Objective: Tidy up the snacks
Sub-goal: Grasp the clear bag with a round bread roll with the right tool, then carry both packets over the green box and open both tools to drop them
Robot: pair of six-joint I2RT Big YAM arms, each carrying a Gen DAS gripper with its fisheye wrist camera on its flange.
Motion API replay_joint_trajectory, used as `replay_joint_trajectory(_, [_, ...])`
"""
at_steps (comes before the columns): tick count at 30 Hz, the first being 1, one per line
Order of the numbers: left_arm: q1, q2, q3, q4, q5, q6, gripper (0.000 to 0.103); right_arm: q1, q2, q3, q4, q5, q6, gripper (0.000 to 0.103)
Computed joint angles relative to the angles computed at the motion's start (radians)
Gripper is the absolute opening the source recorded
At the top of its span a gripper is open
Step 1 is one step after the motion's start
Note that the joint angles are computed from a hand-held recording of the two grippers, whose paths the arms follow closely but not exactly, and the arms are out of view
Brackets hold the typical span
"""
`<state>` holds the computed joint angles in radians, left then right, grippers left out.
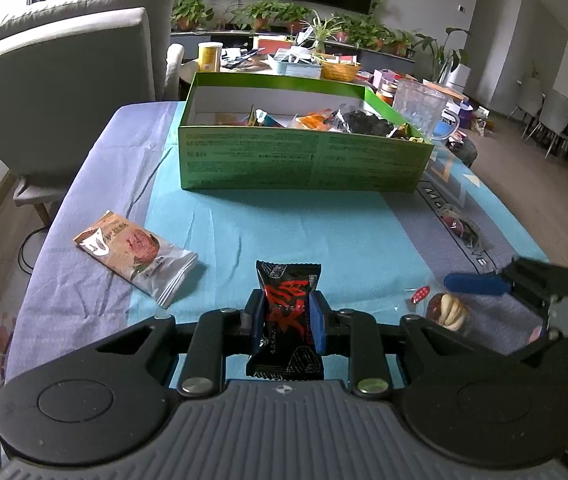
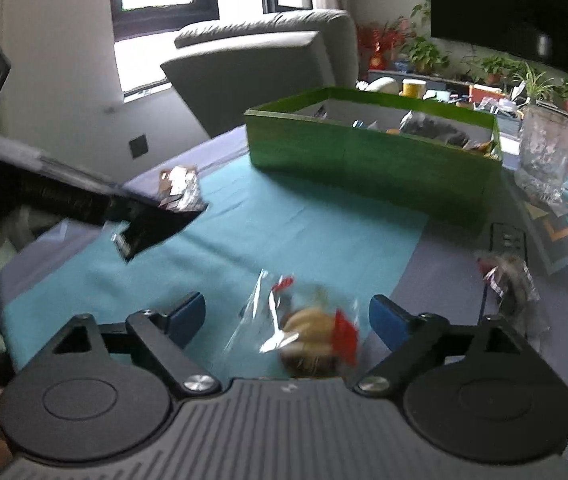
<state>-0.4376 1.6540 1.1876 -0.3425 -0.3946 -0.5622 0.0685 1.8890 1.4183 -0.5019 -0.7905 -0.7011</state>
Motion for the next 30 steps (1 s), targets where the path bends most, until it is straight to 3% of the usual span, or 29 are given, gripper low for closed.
replay_joint_trajectory(5, [0.0,-0.001,-0.001,-0.001,0.0,0.0,0.022,0.011,-0.013,-0.05,0.082,0.048,0.064,0.059])
replay_joint_trajectory(9, [-0.001,-0.002,-0.001,0.004,-0.003,0.003,0.022,0.013,-0.014,-0.046,0.096,0.052,0.101,0.058])
replay_joint_trajectory(17, [-0.001,-0.002,0.007,0.009,-0.013,0.02,0.022,0.004,-0.003,-0.022,0.122,0.024,0.178,0.058])
replay_joint_trajectory(24, [0.01,0.004,0.042,0.021,-0.024,0.065,0.022,0.004,-0.001,-0.001,0.209,-0.004,0.261,0.058])
replay_joint_trajectory(30, [0.026,0.011,0.071,0.072,-0.037,0.106,0.022,0.009,0.017,0.046,0.299,-0.017,0.34,0.058])
